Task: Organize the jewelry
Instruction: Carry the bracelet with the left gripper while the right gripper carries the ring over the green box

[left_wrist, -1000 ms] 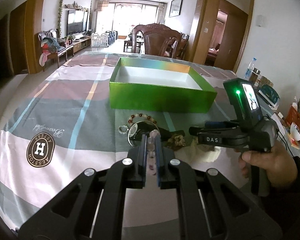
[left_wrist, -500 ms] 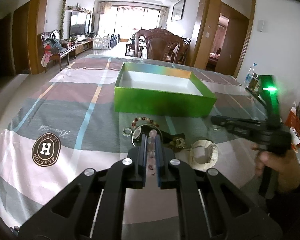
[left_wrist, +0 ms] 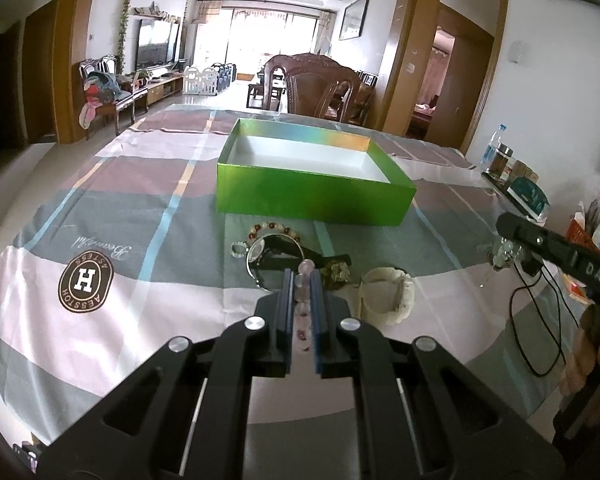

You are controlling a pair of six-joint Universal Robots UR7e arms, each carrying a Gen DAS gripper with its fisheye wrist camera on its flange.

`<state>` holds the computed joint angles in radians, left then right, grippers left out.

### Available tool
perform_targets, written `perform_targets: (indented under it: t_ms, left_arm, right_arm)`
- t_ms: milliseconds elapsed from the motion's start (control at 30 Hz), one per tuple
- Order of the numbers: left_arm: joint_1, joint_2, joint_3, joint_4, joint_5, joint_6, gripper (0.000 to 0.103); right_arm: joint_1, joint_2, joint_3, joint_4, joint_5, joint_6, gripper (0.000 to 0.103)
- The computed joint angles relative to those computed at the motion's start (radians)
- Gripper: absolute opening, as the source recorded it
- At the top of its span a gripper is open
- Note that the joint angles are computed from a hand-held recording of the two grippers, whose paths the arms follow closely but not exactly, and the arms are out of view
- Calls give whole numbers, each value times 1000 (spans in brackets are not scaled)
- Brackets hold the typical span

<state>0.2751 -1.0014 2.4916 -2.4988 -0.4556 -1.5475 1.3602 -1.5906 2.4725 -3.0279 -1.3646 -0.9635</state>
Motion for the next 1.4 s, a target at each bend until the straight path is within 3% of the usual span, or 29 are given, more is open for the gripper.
perform_targets:
  t_ms: [533, 1400]
  left_arm:
    - [-45, -18, -28, 149, -2, -81, 8]
    - [-27, -2, -36, 80, -11, -14, 8]
  right_arm:
    - [-30, -10, 37, -51, -8, -17, 12]
    - [-40, -30, 32, -17, 3, -38, 13]
